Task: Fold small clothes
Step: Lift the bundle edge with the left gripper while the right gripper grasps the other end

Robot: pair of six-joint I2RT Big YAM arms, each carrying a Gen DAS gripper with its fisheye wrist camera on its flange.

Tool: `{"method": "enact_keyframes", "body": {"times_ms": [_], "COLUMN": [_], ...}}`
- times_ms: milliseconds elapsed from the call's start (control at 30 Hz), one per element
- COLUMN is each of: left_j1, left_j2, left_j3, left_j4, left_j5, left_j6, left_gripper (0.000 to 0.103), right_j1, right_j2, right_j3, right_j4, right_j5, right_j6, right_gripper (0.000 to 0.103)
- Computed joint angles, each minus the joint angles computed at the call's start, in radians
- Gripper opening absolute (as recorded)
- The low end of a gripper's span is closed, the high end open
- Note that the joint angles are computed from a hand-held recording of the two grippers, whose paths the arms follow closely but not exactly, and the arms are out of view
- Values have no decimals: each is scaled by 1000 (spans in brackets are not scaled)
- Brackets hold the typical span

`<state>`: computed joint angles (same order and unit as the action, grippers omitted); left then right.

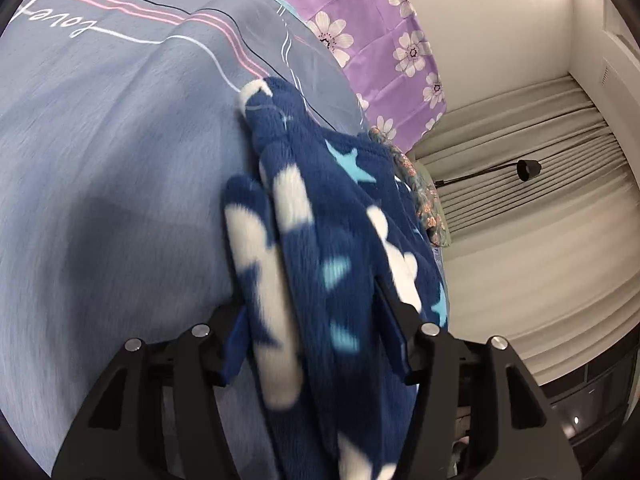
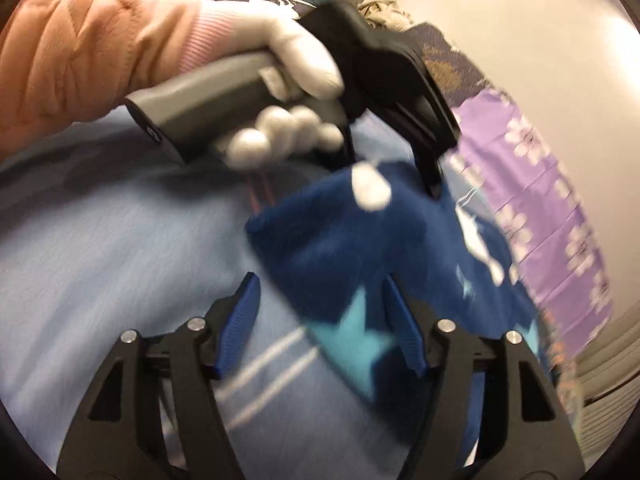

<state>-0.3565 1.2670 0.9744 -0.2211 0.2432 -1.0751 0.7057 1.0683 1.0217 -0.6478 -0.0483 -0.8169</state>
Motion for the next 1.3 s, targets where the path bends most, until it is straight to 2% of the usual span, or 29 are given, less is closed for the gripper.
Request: {"method": "enact_keyframes", "body": {"times_ms": [100,167,200,233,333,400,433,567,733,967,1033,1133,1200,1267,1300], "left_j1": [16,16,14,13,2,-9,-15,-60,-107,-175,-193,-222,-242,-259,-263], "left_j2": [25,34,34,30,9,10,11,36,104,325,391,538,654,804,878], "left_j3": [30,46,46,42,39,70,89,216,393,758,852,1071,1246,1471,1597], "left_j4": [-18,-33,-30,-19,-4,-17,-32,-119,-240,-440,-490,-605,-706,-826,-908], "left_j5": [8,-16,-32,-37,-77,-103,-114,-168,-210,-225,-222,-210,-204,-191,-189], "left_j6": [9,12,14,18,17,18,29,92,155,268,295,349,401,442,452], "left_gripper": [58,49,37,34,32,31,31,31,31,32,32,32,32,32,33], "right_j1": [33,52,54,41,-42,-107,-127,-209,-355,-584,-662,-766,-824,-889,-922], "right_j2": [56,76,73,67,55,68,75,52,63,107,160,215,239,278,306], "right_j3": [26,18,8,6,63,126,146,190,269,362,418,456,455,466,478], "right_j4": [53,133,165,179,98,13,-7,-69,-119,-185,-221,-244,-237,-278,-317], "right_j5": [49,91,104,83,-95,-211,-242,-370,-546,-774,-848,-944,-978,-1017,-1045], "right_j6": [43,51,54,71,180,271,292,397,500,611,643,664,677,688,688], "right_gripper": [65,48,29,20,17,17,17,17,17,17,17,17,17,17,17]}}
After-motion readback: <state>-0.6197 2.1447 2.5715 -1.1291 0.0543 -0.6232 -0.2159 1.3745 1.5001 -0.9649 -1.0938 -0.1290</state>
